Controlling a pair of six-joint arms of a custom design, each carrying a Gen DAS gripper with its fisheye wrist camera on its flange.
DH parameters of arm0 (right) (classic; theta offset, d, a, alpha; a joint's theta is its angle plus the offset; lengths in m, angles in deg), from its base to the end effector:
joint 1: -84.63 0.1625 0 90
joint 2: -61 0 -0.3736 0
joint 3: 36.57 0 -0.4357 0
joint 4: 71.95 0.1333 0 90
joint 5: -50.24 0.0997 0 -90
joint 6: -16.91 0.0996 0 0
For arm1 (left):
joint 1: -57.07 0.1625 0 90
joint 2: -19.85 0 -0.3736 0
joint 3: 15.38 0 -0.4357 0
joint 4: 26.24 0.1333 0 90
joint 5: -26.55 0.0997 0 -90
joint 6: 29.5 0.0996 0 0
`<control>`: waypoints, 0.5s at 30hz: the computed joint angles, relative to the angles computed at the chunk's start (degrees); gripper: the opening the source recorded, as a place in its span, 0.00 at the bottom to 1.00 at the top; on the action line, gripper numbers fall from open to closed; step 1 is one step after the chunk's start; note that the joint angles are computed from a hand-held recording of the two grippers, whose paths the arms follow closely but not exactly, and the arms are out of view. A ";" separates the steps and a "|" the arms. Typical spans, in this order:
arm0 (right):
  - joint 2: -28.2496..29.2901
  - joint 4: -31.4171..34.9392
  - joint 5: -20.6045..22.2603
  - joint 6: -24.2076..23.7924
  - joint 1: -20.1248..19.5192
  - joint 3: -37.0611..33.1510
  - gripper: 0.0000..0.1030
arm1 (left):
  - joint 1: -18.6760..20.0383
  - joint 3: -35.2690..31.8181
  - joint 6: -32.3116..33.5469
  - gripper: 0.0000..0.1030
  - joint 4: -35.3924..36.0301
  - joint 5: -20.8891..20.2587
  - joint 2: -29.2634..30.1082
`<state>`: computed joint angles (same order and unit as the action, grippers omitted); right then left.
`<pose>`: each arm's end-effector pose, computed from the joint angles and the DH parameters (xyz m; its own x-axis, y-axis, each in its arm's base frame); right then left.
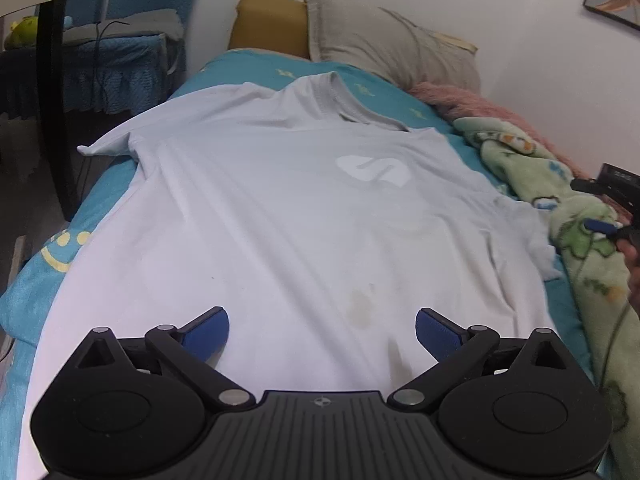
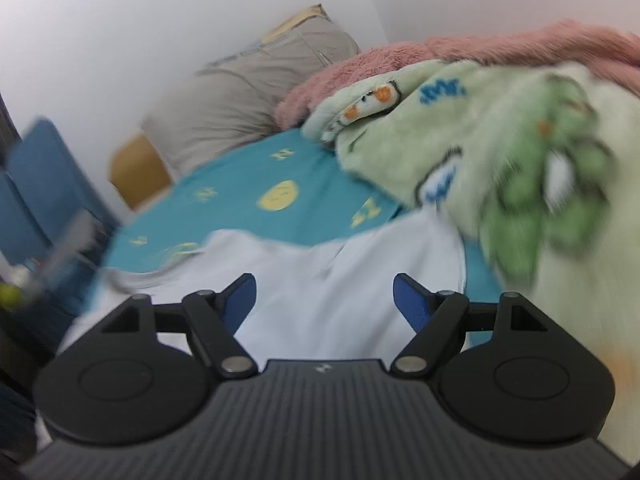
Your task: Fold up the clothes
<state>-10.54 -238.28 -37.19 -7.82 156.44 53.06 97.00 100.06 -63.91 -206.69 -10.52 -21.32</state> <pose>-0.0781 -0.6791 0.4140 -0.9416 0.0412 0.3343 -0.2528 0.5695 -0.7822 -0.2559 -0.4917 -0.0408 -0.8760 -0.0847 -0.4747 0.2926 0.6891 -0.6629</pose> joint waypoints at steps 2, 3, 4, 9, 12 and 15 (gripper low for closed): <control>-7.98 0.81 1.62 3.03 -0.37 8.46 0.75 | -1.05 1.20 0.70 0.97 -0.94 -1.02 -0.82; -12.02 2.41 1.93 4.15 -0.51 12.09 0.75 | -1.60 1.71 1.16 0.97 -1.26 -1.61 -1.15; -16.05 4.14 2.24 5.10 -0.65 15.50 0.75 | -2.21 2.17 1.56 0.96 -1.29 -2.07 -1.41; -32.28 9.15 6.60 2.47 -2.51 27.47 0.75 | -5.12 3.44 0.80 0.91 3.77 -7.33 -2.45; -38.83 10.53 10.69 2.11 -4.85 31.70 0.75 | -6.36 3.33 1.30 0.84 6.35 -13.90 -2.38; -41.74 12.56 13.38 2.25 -7.26 33.64 0.76 | -7.28 2.30 1.95 0.73 7.12 -19.85 -0.93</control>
